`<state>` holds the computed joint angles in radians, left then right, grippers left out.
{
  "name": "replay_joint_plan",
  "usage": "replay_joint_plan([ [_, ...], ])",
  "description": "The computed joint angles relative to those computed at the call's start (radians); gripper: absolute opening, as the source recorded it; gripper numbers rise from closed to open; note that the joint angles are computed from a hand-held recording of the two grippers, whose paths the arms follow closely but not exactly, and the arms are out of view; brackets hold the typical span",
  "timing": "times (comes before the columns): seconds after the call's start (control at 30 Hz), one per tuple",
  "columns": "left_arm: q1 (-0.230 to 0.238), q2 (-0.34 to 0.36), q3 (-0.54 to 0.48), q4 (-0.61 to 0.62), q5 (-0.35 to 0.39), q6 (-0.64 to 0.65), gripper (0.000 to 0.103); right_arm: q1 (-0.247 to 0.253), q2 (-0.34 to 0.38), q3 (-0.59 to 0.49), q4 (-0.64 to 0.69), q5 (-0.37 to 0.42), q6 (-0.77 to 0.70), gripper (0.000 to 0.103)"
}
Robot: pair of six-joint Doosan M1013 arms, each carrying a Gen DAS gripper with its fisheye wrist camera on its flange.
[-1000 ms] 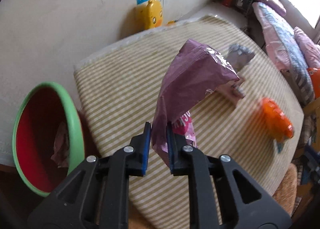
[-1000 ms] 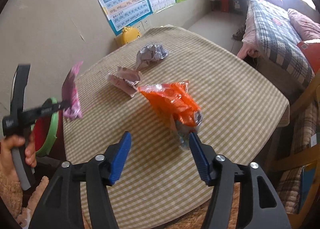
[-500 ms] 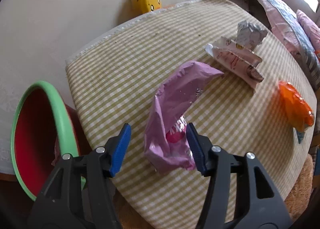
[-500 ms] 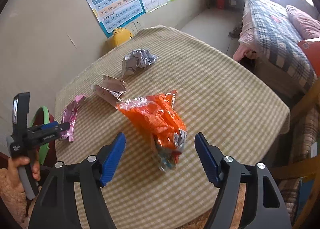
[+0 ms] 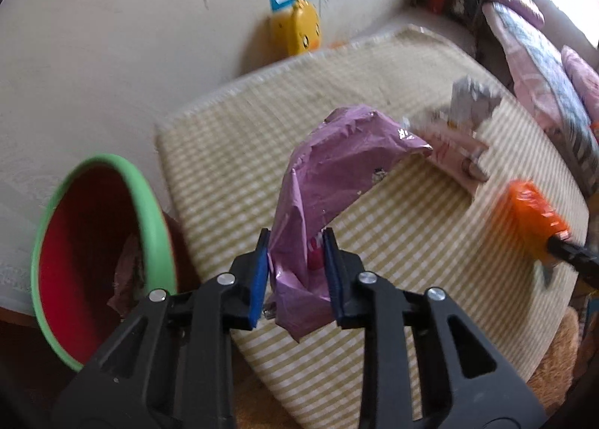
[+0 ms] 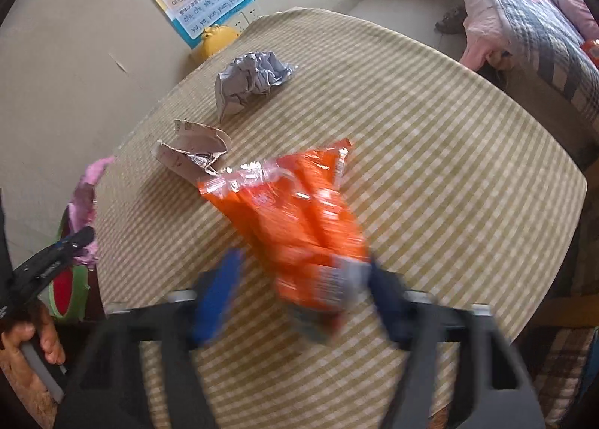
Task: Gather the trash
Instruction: 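Carry the pink bag and orange chip bag over the red bin with both grippers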
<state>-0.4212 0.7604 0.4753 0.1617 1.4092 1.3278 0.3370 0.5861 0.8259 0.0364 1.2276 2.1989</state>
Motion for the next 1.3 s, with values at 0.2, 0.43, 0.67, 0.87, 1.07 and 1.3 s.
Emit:
replay_joint_plan([
  [0.2, 0.003, -0.039, 0.036, 0.024, -0.055, -0.035, 0.027, 0.014, -0.042, 0.05, -0.01, -0.072, 0.052, 0.037],
  [0.43, 0.015, -0.07, 0.058, 0.036, -0.097, -0.073, 0.027, 0.04, -0.057, 0.023, -0.027, -0.121, 0.08, 0.037],
  [0.67, 0.023, -0.118, 0.13, 0.061, -0.16, -0.091, 0.027, 0.069, -0.042, -0.049, -0.061, -0.152, 0.073, 0.038],
  [0.87, 0.035, -0.135, 0.156, 0.071, -0.177, -0.128, 0.027, 0.083, -0.011, -0.121, -0.057, -0.135, 0.039, 0.038],
  [1.07, 0.039, -0.158, 0.183, 0.109, -0.219, -0.155, 0.027, 0.097, 0.007, -0.163, -0.056, -0.133, 0.011, 0.038],
  [1.3, 0.05, -0.18, 0.213, 0.128, -0.24, -0.19, 0.027, 0.107, 0.038, -0.226, -0.033, -0.123, -0.054, 0.038],
])
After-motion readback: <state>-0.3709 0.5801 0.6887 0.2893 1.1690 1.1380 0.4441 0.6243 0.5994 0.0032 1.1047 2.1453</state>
